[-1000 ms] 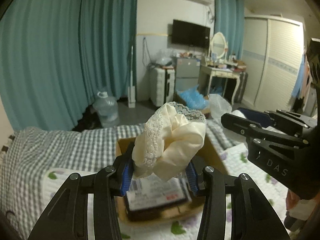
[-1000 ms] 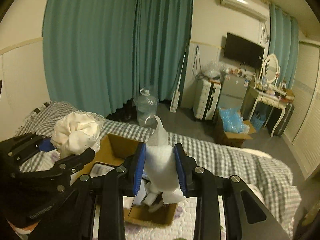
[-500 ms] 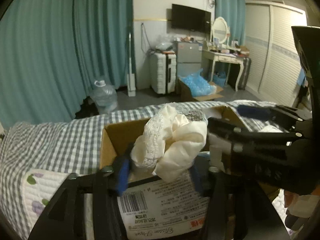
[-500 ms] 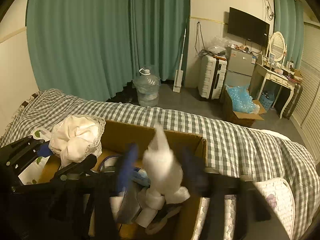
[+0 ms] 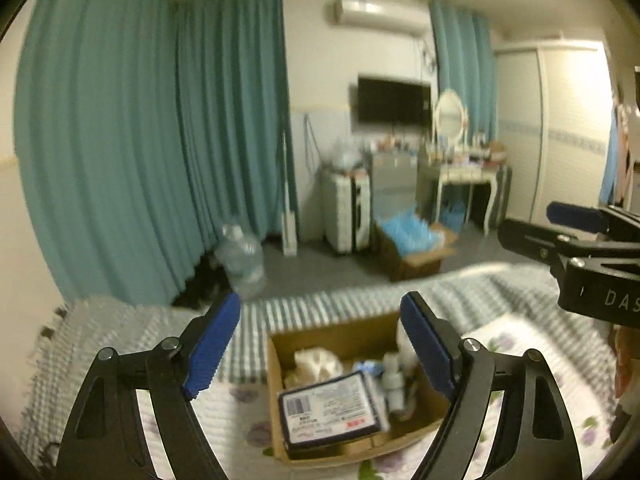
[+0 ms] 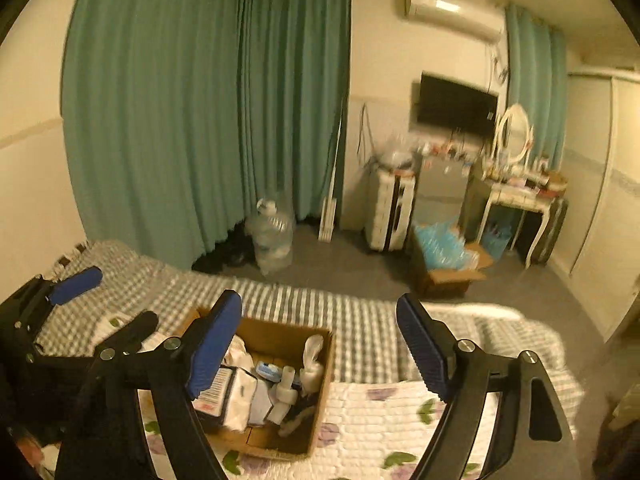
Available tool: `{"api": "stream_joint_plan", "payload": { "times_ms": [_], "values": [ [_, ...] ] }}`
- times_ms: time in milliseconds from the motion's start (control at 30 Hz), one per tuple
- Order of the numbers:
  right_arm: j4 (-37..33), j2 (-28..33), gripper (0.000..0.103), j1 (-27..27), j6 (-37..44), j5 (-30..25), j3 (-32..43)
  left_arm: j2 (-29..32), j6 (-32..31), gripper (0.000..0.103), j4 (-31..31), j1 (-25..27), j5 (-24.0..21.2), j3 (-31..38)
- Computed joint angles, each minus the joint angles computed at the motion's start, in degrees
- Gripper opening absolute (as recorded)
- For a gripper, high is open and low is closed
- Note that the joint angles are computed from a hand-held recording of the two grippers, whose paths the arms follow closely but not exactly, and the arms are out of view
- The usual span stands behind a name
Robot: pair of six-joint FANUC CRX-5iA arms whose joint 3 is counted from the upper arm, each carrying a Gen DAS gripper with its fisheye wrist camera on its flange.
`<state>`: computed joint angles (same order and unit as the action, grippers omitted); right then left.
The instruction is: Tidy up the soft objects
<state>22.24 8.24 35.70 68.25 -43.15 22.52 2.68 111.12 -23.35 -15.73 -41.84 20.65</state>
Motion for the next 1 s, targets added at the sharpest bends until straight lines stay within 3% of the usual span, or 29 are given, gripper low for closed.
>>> {"api": "stream_joint_plan", "payload": {
  "times_ms": [33,67,267,433,500,567,767,900,1000],
  "values": [
    [1.61,-1.77,0.082,0.60,-0.97,0.11,-0.93,-0.67,0.93,0.085,-1.51,-0.84,-0.32,0.66],
    [3.61,-3.92,0.085,1.28,-2.33,0.53,-2.47,-2.56,2.08,0.093,-3.54,-1.84,-0.48,0.35],
    [21.55,-16.93,0.096,6.95,-14.62,2.28,-14.21,-14.80,6.77,0.094,-11.07,-6.87,2.58,-5.49],
    [30.44,-26.89,0.102,11.22,-22.48,4.67,-23.91,-21.72,15.94,0.098,-25.60,-16.07,0.09,-9.16],
    [34.13,-29.43,0.102,12.58,-25.57,5.05,-27.23,-23.27,22.21,0.098,-35.00,-22.33,-4.04,-10.31],
    [36.28,-31.34,0.103,13.17,-28.19,5.84,-30.05,-24.60,25.97,0.099,-39.43,-25.55,-6.12,-12.41],
    [41.20,-34.61,0.103,10.80,-37.60,13.24,-39.63,-25.21,34.46,0.099,-43.20,-25.54,-5.20,-18.27],
    [52.40,-32.86,0.103,6.47,-50.86,17.24,-46.85,-22.70,35.61,0.099,-40.14,-20.99,-4.24,-21.00],
    [55.45,-30.58,0.103,2.78,-56.19,22.56,-50.41,-21.30,39.80,0.099,-39.55,-18.53,-3.10,-23.51]
  ]
}}
